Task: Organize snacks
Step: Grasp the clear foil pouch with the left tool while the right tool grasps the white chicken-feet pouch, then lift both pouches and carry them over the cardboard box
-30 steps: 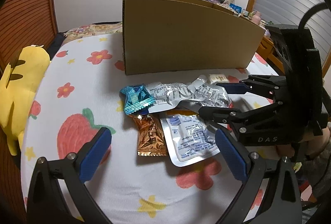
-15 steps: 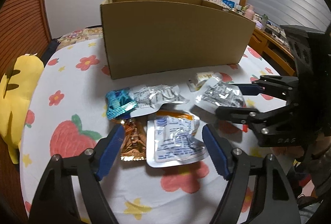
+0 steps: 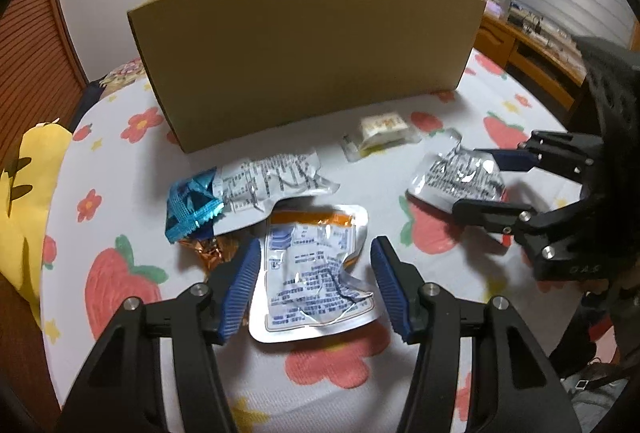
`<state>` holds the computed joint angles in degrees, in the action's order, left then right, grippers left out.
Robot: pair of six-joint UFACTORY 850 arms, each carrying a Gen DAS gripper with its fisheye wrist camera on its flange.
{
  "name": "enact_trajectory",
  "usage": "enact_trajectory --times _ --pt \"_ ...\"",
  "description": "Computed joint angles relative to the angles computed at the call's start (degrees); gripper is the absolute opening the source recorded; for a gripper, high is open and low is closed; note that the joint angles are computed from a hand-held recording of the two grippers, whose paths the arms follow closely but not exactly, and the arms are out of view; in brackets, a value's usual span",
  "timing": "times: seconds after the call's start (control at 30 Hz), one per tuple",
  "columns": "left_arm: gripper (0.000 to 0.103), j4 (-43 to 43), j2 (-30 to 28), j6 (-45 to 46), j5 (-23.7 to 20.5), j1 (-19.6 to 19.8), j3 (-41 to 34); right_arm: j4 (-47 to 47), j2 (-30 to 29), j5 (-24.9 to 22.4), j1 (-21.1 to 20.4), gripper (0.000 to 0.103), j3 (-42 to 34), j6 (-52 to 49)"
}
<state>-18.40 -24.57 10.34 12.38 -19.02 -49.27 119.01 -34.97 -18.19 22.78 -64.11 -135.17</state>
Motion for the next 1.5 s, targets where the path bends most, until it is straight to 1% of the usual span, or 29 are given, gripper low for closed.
enact_trajectory --times 0.13,0.2,0.23,0.3,0.37,0.5,0.53,0.6,0.63,0.67,0.73,1.0,1.07,1.1,1.13,1.2,1.3,1.37,1.5 --pt "0.058 -6.1 -0.9 6.5 -1.5 -0.4 -1.0 -2.6 -0.7 -0.5 -0.2 0.058 -0.7 3.1" --pt "0.060 -11.7 -1.3 12.1 -0.9 -0.8 -1.1 -1.4 -0.6 -0.2 0.0 0.058 -0.6 1.8" --pt "0.061 -11.7 -1.3 11.8 -0.6 -0.8 -1.0 -0.9 -0.6 0.1 0.1 0.058 -0.7 1.3" --pt "0.061 -7.6 -1.3 7.3 -1.0 -0.4 -1.0 0.5 -0.5 0.4 0.3 0.058 -0.4 -0.4" --pt "0.061 -5.4 -1.3 4.9 -1.0 0.0 -0.9 1.2 -0.3 0.4 0.2 0.058 -0.1 -1.3" --pt "0.060 -3.3 -1.2 2.9 -0.2 0.2 -0.4 0.1 -0.4 0.1 0.2 0.058 -0.2 0.1" --pt "0.058 -2.8 -1.0 2.3 0.2 0.2 -0.1 -0.4 -0.4 0.0 0.1 0.058 -0.3 0.6" --pt "0.046 0.6 -0.4 -0.9 1.3 0.1 0.9 -0.9 -0.4 -0.1 0.0 0.058 -0.3 1.1" --pt "0.037 1.8 0.0 -2.2 1.6 0.1 1.3 -0.9 -0.4 -0.1 0.0 0.058 -0.3 1.0" --pt "0.035 1.6 0.6 -2.4 2.3 -0.1 2.0 -0.9 -0.4 -0.1 0.0 0.058 -0.3 1.1" --pt "0.035 6.7 1.1 -8.0 2.3 0.2 2.7 -1.0 -0.3 -0.1 0.0 0.059 -0.3 1.1" --pt "0.034 16.1 3.2 -18.6 4.3 0.6 5.2 -0.9 -0.4 -0.1 0.0 0.059 -0.4 1.1" --pt "0.032 16.1 3.7 -19.1 5.1 0.4 5.8 -0.7 -0.4 -0.1 0.0 0.059 -0.3 0.8" --pt "0.032 17.5 4.0 -20.7 5.6 0.4 6.2 -0.8 -0.4 -0.1 0.0 0.059 -0.4 0.9" --pt "0.027 18.3 4.2 -21.7 5.9 0.4 6.5 -0.9 -0.4 -0.1 0.0 0.059 -0.4 1.0" --pt "0.022 14.0 4.6 -17.6 6.5 -0.1 6.8 -1.1 -0.4 -0.2 0.0 0.059 -0.4 1.2" --pt "0.021 15.1 4.5 -18.5 6.6 -0.1 6.8 -1.2 -0.4 -0.2 0.0 0.059 -0.4 1.3" --pt "0.021 13.3 4.6 -16.5 6.7 -0.4 6.9 -1.1 -0.4 -0.1 0.0 0.059 -0.4 1.2" --pt "0.021 14.8 5.4 -18.5 7.8 -0.4 7.5 -1.3 -0.4 -0.1 0.0 0.060 -0.5 1.4"
